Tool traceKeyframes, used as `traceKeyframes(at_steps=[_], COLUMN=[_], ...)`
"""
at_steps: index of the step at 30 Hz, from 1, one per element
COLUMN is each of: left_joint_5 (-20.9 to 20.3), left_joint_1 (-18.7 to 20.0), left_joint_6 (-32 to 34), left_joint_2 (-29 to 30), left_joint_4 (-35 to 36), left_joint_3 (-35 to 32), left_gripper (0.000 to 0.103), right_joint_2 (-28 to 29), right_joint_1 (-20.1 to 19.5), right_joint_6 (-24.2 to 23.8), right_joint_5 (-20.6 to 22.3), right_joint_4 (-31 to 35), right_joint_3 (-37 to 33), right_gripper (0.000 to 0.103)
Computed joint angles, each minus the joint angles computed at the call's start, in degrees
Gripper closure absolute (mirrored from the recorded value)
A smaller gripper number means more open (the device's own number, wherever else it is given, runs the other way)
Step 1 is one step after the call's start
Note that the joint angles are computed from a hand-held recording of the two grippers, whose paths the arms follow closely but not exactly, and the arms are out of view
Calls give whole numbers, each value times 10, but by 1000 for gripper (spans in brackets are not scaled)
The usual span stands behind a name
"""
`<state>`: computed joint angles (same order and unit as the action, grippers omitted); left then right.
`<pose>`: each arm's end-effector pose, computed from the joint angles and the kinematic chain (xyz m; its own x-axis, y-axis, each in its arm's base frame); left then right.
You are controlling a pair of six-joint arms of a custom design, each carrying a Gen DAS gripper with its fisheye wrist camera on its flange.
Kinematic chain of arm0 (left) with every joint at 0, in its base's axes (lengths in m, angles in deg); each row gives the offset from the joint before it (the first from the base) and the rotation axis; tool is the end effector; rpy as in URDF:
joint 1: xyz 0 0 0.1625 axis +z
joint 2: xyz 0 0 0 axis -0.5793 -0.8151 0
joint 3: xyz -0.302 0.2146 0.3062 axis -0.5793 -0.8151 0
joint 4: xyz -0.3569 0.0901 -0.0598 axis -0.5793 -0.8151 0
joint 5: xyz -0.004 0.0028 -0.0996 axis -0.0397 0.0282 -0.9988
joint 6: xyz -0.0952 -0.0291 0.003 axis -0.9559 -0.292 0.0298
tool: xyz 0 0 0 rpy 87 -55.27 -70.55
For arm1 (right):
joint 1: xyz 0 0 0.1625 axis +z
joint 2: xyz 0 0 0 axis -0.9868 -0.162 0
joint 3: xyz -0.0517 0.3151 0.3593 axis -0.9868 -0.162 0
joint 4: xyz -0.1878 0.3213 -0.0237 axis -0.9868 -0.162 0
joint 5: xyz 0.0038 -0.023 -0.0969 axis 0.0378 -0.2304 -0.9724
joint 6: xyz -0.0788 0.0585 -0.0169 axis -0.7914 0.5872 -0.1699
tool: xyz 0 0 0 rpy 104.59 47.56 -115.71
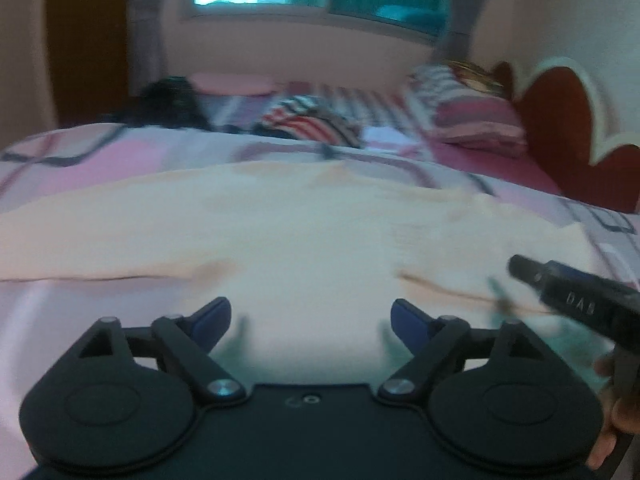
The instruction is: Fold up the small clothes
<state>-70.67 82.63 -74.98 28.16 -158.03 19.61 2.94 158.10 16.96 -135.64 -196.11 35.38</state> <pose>-0.3640 -0.7128 -0.0475 -0.7818 -0.0796 -0.6184 0.4090 0.6831 -0.6050 -0.0281 -0.7461 0.2937 -0.8234 -0.2194 0.5233 -0.5448 0.5635 -0.6210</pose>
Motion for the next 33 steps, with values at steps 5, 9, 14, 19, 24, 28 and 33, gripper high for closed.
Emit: traceKeyframes(at_steps=[5,9,14,19,24,28,33], left_joint_5=[-57,-86,-108,-97,-76,-63,-42], left_joint_1=[17,30,39,35,32,34,36], left_joint_6=[-1,8,15,53,82,109,129], left_joint_2=[46,68,95,99,84,64,44], left_joint_4=[54,83,108,87,44,-11,-61], left_joint_3=[-104,-157,-210,-212,-181,-147,-113], left_gripper=[32,48,76,99,100,100,100], right_joint_2=[-5,-13,-22,-25,-28,-31,-36], right_joint_1=[-6,-16,-27,-30,-29,-29,-33], right_joint_6=[-16,-2,10,21,44,61,106], right_joint_5=[-43,-61,-73,-83,-86,-86,-92], right_joint_4=[-12,-14,-16,-21,-21,-15,-24], right_joint_3=[-14,-20,-22,-22,-22,-25,-27], right_gripper=[51,54,54,54,54,54,54])
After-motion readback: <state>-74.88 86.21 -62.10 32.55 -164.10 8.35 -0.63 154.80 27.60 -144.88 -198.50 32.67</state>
